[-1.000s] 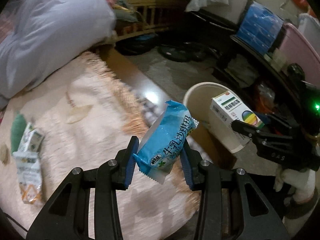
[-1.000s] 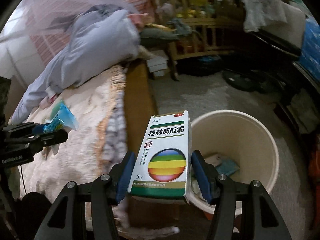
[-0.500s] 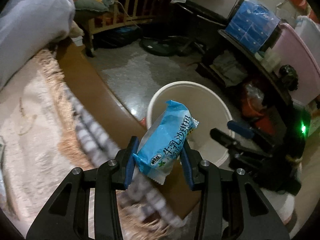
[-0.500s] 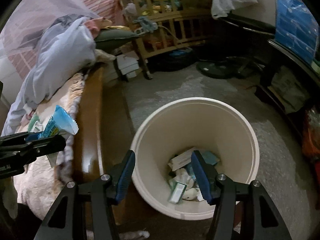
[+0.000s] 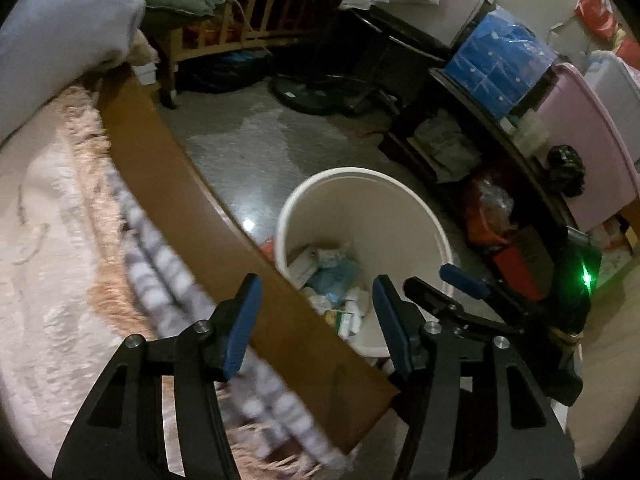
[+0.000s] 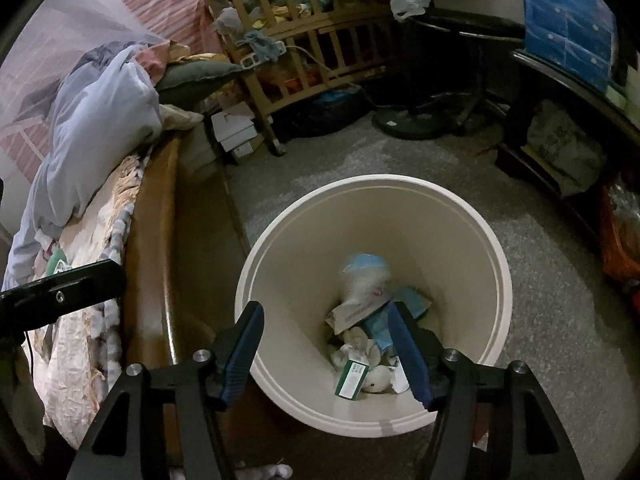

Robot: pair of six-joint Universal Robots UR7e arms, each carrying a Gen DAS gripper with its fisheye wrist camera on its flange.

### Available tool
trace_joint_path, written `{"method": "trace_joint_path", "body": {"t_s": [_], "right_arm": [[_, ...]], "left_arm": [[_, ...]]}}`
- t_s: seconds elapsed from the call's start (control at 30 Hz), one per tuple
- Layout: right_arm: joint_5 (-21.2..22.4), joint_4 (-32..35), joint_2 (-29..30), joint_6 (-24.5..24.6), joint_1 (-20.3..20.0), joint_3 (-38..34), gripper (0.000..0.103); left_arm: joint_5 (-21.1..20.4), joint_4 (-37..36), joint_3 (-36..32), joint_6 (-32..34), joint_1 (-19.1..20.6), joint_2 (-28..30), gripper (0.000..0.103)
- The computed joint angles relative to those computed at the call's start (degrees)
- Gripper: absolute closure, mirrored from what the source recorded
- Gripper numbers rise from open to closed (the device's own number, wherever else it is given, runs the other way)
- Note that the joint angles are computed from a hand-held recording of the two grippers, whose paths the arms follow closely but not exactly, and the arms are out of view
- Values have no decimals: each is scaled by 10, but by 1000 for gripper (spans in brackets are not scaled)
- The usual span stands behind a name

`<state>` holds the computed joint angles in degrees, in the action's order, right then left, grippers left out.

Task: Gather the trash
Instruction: 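Move both open grippers back over the trash on the bed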

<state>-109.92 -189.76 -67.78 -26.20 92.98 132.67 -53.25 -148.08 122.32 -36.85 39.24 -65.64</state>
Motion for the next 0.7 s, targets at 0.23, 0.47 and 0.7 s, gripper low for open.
{"method": "trace_joint_path", "body": {"t_s": [0.23, 0.47, 0.7], "right_arm": [[-7, 5, 11, -10, 18, 2, 41], [-2, 14, 23, -7, 55, 5, 41], [9, 26, 52, 5, 115, -1, 35]], "left_arm": [[76, 78, 34, -43, -23, -62, 47], [136, 189, 69, -108, -42, -146, 47], [176, 325, 102, -192, -56, -265, 47]]}}
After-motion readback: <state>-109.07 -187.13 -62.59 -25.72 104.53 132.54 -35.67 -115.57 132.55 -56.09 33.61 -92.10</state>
